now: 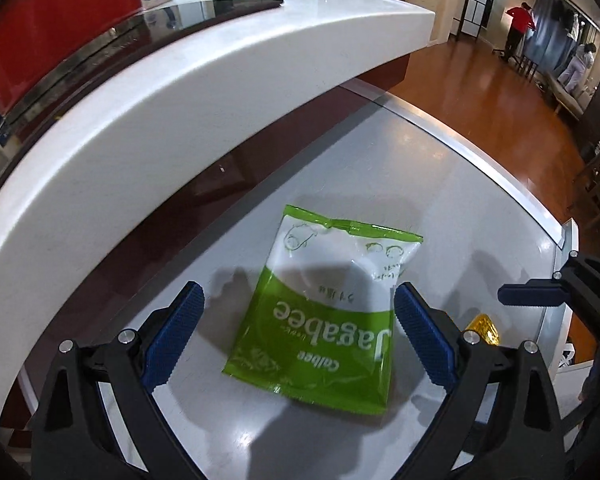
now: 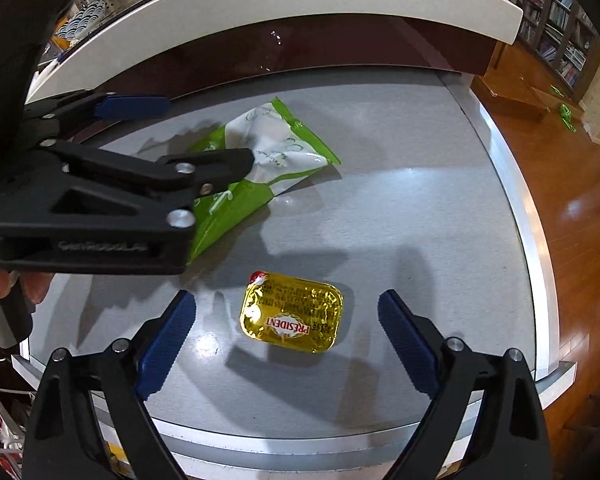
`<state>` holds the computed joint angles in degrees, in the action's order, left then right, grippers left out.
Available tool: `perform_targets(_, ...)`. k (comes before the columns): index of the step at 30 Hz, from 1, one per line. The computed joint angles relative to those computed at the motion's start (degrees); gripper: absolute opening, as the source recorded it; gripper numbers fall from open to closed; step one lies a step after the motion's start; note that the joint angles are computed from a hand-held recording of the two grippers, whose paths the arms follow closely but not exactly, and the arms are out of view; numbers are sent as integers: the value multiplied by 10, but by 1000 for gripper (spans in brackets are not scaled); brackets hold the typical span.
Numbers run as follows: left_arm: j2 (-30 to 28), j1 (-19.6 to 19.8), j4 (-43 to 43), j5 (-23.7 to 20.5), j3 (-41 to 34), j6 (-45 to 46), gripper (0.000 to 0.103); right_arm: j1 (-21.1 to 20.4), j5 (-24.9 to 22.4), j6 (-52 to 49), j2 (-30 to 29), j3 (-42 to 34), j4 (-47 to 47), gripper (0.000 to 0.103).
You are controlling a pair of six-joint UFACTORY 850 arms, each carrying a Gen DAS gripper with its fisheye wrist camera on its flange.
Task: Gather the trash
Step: 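Grasp the green Jagabee bag with the left tool while the right tool grasps the gold butter tub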
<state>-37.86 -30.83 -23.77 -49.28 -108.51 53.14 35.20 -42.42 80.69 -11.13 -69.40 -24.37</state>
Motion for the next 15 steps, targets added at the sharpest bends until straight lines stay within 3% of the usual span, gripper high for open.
perform_targets(11,-17,-18,44,9,-3,-13,97,9,8,10,18,21,-3,91)
perform_targets(15,-35,-15,39,-22,-25,-27,97,7,15,14,22,25,-5,91)
